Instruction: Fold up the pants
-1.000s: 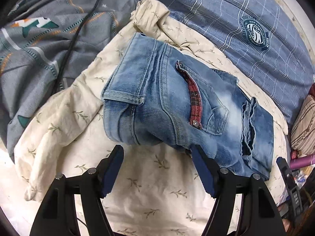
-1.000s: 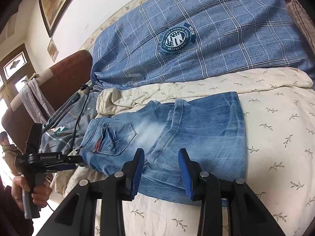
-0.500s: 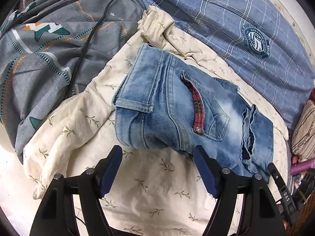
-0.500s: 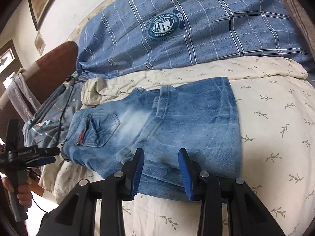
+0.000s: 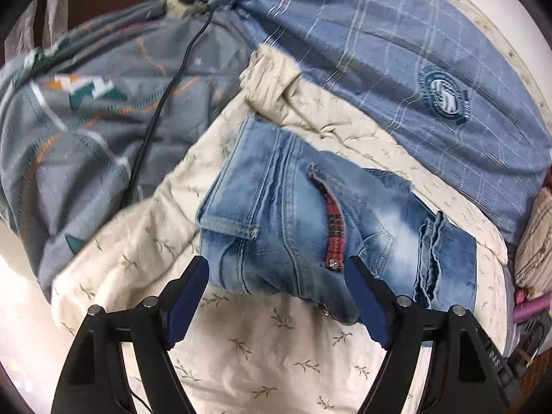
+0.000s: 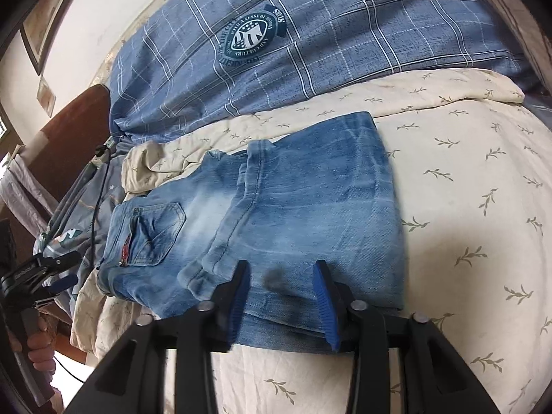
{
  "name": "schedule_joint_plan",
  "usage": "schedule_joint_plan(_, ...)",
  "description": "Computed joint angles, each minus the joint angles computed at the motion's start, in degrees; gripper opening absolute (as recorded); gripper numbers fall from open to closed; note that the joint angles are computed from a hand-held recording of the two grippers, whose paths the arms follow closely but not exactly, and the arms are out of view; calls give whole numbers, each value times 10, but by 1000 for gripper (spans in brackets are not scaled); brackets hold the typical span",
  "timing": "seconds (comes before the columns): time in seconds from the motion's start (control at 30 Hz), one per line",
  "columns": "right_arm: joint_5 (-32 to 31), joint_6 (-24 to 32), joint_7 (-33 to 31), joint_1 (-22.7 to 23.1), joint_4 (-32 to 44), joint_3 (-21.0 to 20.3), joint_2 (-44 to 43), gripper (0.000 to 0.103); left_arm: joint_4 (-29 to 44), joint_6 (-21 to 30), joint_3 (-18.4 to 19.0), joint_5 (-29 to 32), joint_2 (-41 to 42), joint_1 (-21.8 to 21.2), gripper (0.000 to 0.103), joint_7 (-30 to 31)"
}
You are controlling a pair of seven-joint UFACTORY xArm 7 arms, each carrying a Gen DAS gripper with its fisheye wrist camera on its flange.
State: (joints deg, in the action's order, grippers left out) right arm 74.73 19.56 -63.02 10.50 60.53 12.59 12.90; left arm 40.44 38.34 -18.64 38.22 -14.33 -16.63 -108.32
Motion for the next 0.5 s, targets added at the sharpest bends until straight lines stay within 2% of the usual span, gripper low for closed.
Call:
schedule_joint_plan(0.1, 3, -8, -6, 3, -2, 1, -2, 46, -9, -32, 2, -1, 8, 4, 81, -21)
schedule_joint_plan(0.23, 2, -10, -4, 4, -1, 3, -1, 46, -6, -41, 6, -7, 23, 0, 81, -15)
schedule_joint_plan(0.5, -4, -13, -1, 5, 2, 5, 3, 46, -12, -91, 26, -23, 48, 3, 81, -18)
